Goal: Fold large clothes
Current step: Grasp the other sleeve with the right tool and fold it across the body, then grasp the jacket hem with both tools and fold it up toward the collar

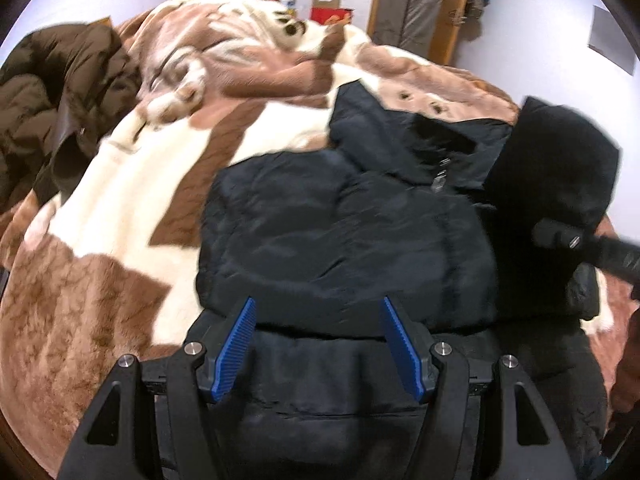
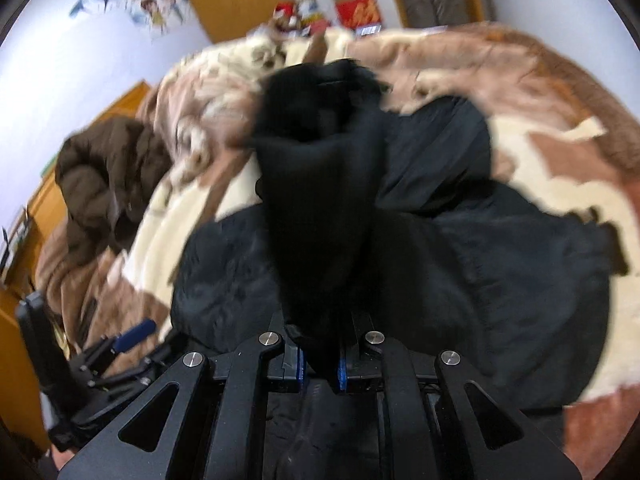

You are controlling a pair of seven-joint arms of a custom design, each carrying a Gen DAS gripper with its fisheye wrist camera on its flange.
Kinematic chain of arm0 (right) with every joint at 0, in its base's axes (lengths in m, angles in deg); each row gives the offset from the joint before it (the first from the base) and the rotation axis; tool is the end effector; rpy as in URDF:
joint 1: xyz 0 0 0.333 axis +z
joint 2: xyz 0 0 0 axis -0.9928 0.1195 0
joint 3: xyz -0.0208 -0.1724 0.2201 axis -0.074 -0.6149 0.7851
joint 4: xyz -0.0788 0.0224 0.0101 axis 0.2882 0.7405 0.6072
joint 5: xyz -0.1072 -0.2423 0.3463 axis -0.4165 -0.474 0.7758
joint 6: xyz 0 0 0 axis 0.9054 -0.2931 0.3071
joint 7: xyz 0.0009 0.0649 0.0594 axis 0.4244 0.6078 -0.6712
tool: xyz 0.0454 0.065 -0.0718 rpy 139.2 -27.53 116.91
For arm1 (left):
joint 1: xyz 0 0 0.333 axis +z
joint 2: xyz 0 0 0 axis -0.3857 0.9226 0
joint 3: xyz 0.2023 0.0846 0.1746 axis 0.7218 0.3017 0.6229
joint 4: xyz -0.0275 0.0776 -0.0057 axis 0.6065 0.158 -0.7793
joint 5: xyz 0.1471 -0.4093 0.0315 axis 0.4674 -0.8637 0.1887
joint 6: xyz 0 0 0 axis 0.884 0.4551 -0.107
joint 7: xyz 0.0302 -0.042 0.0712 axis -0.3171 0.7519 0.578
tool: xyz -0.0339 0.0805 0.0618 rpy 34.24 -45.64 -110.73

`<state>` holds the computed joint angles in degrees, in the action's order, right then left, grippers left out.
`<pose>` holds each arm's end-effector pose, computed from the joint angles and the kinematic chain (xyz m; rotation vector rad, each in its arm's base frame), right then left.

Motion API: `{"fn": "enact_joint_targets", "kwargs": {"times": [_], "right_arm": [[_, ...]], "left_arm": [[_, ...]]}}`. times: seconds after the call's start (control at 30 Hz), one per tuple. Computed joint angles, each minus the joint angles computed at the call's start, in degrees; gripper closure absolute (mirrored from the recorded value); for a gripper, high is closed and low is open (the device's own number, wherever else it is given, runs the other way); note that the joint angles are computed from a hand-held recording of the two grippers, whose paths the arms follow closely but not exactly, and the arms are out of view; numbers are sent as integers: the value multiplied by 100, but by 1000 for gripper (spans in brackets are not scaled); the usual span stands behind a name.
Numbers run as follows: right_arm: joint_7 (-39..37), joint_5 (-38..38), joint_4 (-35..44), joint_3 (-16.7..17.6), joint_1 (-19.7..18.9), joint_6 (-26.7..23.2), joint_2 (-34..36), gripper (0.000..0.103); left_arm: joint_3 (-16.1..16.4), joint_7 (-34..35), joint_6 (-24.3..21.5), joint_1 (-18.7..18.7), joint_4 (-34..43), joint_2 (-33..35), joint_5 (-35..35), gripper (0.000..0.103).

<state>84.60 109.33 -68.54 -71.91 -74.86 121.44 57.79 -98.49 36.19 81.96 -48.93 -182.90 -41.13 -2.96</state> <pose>0.6997 0.1903 0.4438 -2.1550 1.2607 0.0233 0.5311 -0.4084 0.4188 -2.2211 1.3463 -0.5834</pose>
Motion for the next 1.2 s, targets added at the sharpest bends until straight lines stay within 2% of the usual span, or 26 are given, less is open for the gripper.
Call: {"fn": "enact_joint_targets", "kwargs": {"times": [0.07, 0.17, 0.23, 0.4, 0.53, 0.7, 0.87, 0.93, 1.03, 1.1, 1.13, 1.17, 1.2], "right_arm": [[101, -181, 143, 0, 72, -184, 229, 79], [-174, 9, 11, 102, -6, -229, 215, 54], [-439, 170, -174, 149, -32, -146, 57, 49], [-940, 807, -425, 133, -186, -299, -321, 48], [-1356, 1289, -740, -14, -277, -261, -682, 48], [-1284, 1276, -824, -282, -331, -75, -758, 47], [-893, 989, -727, -441, -493, 122, -557, 47], [-802, 908, -684, -471, -587, 170, -495, 47], [-606, 758, -605, -500, -696, 312, -366, 47], [-533, 722, -544, -496, -787, 341, -302, 47], [-508, 702, -529, -487, -817, 367, -281, 47], [-440, 651, -500, -492, -834, 428, -250, 47], [-417, 634, -489, -488, -867, 466, -240, 47]], "left_arm": [[16, -39, 92, 51, -188, -66, -81, 36], [12, -68, 144, 97, -334, -114, -144, 36], [4, -102, 142, 109, -378, -147, -132, 36], [-34, -144, 25, 102, -312, -219, -9, 36], [-55, -107, -128, 61, -55, -142, 169, 35], [-17, 11, -83, -18, 391, 145, 320, 31], [145, 287, 631, 1, 875, 721, 80, 29], [203, 516, 1140, 84, 1018, 1005, -269, 29], [267, 955, 1530, 136, 1343, 1475, -861, 29], [392, 1165, 1563, 19, 1528, 1649, -920, 41], [456, 1251, 1630, -43, 1538, 1645, -909, 67], [529, 1294, 1630, -116, 1551, 1610, -863, 86], [629, 1224, 1698, -204, 1487, 1508, -721, 89]]}}
